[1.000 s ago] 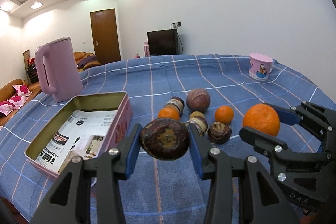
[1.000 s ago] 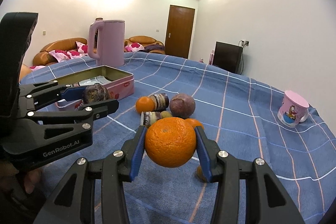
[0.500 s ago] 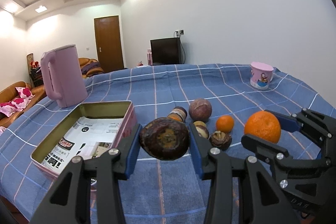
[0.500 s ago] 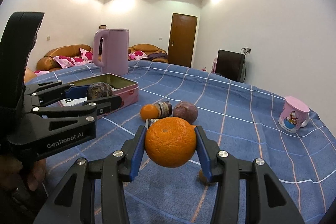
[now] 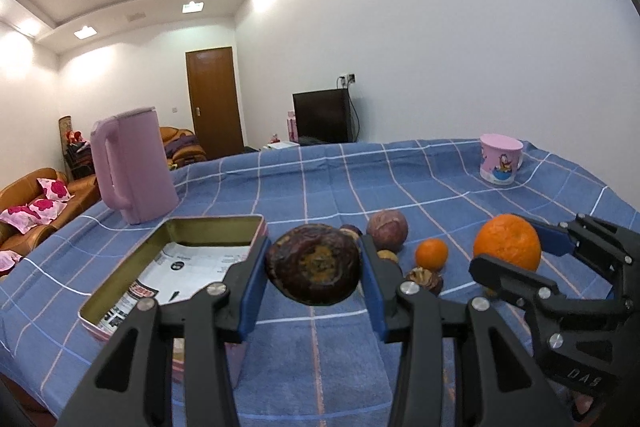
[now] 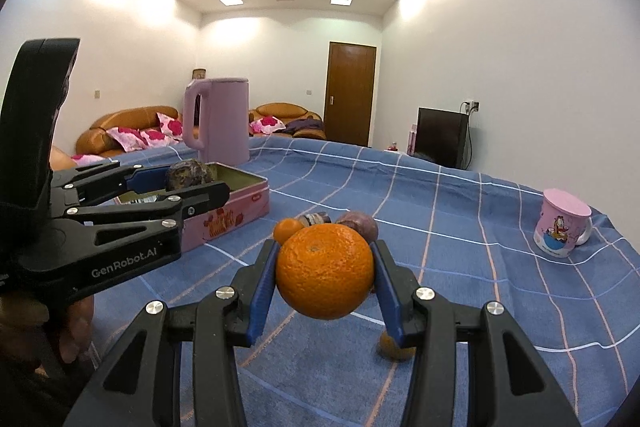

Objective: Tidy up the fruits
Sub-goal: 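Carry the dark brown fruit and large orange toward the tin box with both grippers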

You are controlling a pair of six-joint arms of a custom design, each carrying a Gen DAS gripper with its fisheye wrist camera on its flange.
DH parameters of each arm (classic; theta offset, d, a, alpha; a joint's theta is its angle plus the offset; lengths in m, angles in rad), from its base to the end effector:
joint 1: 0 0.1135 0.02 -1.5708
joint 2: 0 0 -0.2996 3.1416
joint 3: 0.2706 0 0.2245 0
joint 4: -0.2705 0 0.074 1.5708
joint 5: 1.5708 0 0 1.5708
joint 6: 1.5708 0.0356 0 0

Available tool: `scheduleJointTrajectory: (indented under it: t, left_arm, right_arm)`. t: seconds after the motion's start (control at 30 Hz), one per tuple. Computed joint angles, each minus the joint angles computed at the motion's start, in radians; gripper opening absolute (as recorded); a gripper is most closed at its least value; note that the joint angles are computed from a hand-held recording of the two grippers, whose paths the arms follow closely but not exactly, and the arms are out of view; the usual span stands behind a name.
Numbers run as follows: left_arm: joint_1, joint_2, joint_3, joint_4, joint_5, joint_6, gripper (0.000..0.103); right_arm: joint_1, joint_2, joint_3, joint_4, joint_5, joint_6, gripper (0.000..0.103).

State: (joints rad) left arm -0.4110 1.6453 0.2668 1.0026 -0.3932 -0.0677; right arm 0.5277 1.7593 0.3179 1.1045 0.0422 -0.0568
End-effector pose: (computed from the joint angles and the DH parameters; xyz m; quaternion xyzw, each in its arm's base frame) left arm 0.2273 -0.0842 0.1722 0.0302 0.8177 0.0261 0.5743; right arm 0.2314 0.1331 0.1648 -0.2232 0.7844 0.1182 0.5665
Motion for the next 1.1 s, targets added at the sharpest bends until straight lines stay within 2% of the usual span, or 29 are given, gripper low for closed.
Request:
scheduleJointTrajectory:
  t: [0.23,0.53,0.87,1.1]
  left_arm:
    - [0.042,-0.040,0.020,-0.059,0.002,0.003,0.045]
    - [0.142,-0.058,0.049,-0.126,0.055,0.010,0.045]
    - [0.312,-0.047,0.113,-0.223,0.164,0.035,0.045]
    - [0.453,-0.021,0.213,-0.358,0.254,0.063,0.045]
  right_arm:
    - [0.021,-0.019,0.065,-0.095,-0.005,-0.008,0.048]
    - [0.047,-0.013,0.184,-0.229,-0.016,-0.017,0.048]
    - [0.080,0.050,0.383,-0.418,-0.051,-0.014,0.048]
    - [0.094,0.146,0.559,-0.564,-0.088,0.008,0.048]
